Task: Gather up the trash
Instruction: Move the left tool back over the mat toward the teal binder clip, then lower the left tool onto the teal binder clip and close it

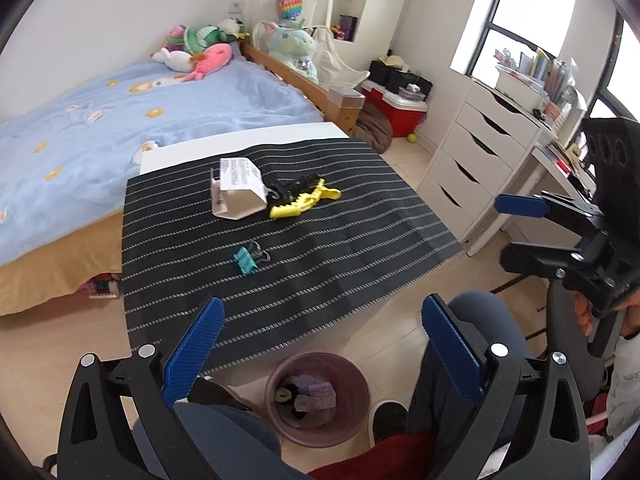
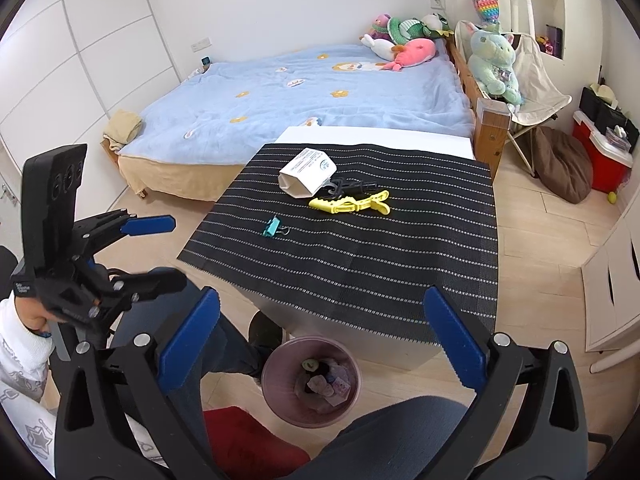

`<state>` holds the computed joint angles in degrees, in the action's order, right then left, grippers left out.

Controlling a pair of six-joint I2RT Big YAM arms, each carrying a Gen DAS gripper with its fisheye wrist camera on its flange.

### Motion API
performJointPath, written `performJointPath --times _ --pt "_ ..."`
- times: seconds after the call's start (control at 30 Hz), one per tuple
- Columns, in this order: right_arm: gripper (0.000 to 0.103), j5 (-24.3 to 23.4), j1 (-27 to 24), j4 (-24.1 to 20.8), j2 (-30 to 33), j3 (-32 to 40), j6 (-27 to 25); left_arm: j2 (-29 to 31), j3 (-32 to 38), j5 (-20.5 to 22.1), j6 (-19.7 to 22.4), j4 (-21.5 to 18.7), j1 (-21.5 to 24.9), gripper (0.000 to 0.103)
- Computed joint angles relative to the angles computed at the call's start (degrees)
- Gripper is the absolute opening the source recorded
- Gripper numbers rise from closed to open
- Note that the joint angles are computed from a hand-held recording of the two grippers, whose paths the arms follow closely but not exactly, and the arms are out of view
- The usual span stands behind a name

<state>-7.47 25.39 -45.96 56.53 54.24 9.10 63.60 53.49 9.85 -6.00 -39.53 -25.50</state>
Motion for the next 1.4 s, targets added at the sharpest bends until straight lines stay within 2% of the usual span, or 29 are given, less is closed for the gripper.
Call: performJointPath --times 0.3,0.63,0.93,1.0,1.07,1.2,1.4 --pt "0.1 -0.43 -1.24 0.98 2.41 1.42 -0.57 7.87 5.38 0.39 2.11 -0.49 2.85 0.095" --pt "0.1 -1.02 -2.19 0.85 3.57 1.4 -0.37 17.54 10.03 -1.77 3.85 -2.56 3.85 0.095" --pt "0.1 -1.35 -2.29 0.95 4.7 1.52 -0.1 20.47 9.93 -3.6 4.65 -1.56 4.8 0.095" --pt "0.1 -1.54 -2.23 0.99 4.92 1.5 -0.13 20.64 9.72 -3.75 4.62 -1.01 4.83 0.09" --pt "0.1 -1.57 -2.08 1.02 5.16 1.48 -0.16 20.99 9.97 -4.01 4.69 -1.34 4.68 0.072" --pt "0.1 -1.62 -2.04 1.05 5.46 1.51 -0.08 21.03 9.76 -3.97 5.02 -1.33 4.64 0.058" --pt "0.1 -1.71 -1.95 1.08 5.62 1.47 -0.08 20.9 9.25 -3.77 5.28 -0.62 4.63 0.051"
